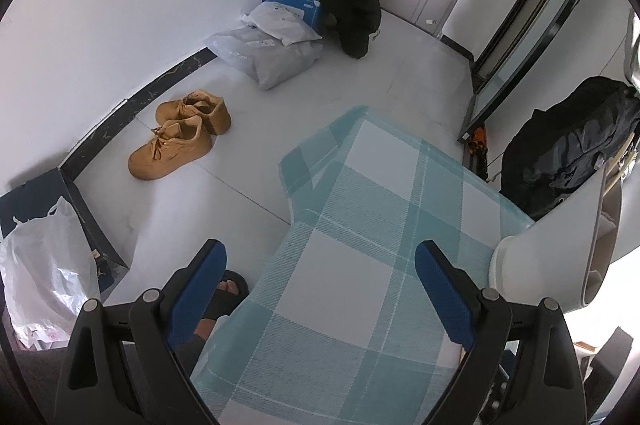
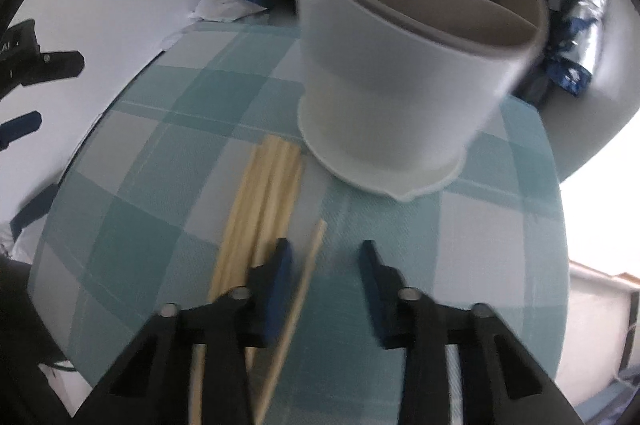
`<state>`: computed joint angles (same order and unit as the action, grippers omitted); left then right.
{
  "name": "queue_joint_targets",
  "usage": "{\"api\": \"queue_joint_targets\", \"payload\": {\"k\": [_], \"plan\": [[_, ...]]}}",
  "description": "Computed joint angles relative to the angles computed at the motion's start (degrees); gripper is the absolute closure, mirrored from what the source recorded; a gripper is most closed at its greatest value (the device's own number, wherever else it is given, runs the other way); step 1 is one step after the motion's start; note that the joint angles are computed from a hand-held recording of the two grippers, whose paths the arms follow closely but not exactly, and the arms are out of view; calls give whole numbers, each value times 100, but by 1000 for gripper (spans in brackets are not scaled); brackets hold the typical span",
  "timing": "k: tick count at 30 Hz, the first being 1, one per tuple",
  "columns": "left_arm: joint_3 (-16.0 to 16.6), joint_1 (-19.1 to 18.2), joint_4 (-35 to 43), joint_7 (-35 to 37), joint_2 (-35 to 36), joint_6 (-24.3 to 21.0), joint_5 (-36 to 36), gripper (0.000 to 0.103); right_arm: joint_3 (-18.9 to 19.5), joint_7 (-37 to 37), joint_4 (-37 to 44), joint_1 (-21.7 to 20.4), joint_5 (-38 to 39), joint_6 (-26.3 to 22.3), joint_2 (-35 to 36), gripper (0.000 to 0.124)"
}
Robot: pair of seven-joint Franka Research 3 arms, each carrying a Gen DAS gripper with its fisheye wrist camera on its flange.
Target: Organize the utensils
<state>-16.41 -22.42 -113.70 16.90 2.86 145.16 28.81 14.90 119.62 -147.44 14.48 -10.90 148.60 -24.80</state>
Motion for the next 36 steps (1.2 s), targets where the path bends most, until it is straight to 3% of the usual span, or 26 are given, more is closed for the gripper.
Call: {"api": "queue_joint_targets", "payload": {"k": [2,7,12,15,19,22,25,30,36], "plan": [[-6,-25,39,6,31,-76,147,10,-84,-127,-16,85,128,187,59,119],[-34,-97,143,157,123,-130,291,10,-260,-385,-177,248,589,339,-111,121],[-165,-113,216,1421,301,96,-639,10,-385,-552,-534,164,927,571,-685,121],[-219,-220,277,1951,368,140,-785,10,-773,-915,-770,371,1531,759,-1039,121],[-287,-408,443,2592,493,9,-800,10,-920,-1157,-994,298,2052,806,-1514,121],[-339,-487,487,2966,538,-89,-1003,10,-875,-1189,-1128,135,2279,847,-1813,121],[-372,-525,528,3233,582,-248,-1330,10,-439,-929,-1247,-311,2072,851,-2116,121],[-366,-622,653,3464,683,-534,-1424,10,-626,-881,-1521,-348,2221,929,-2502,121],[-287,-874,929,3155,854,-1085,-817,10,-632,-805,-1603,-461,2337,969,-2732,121]]}}
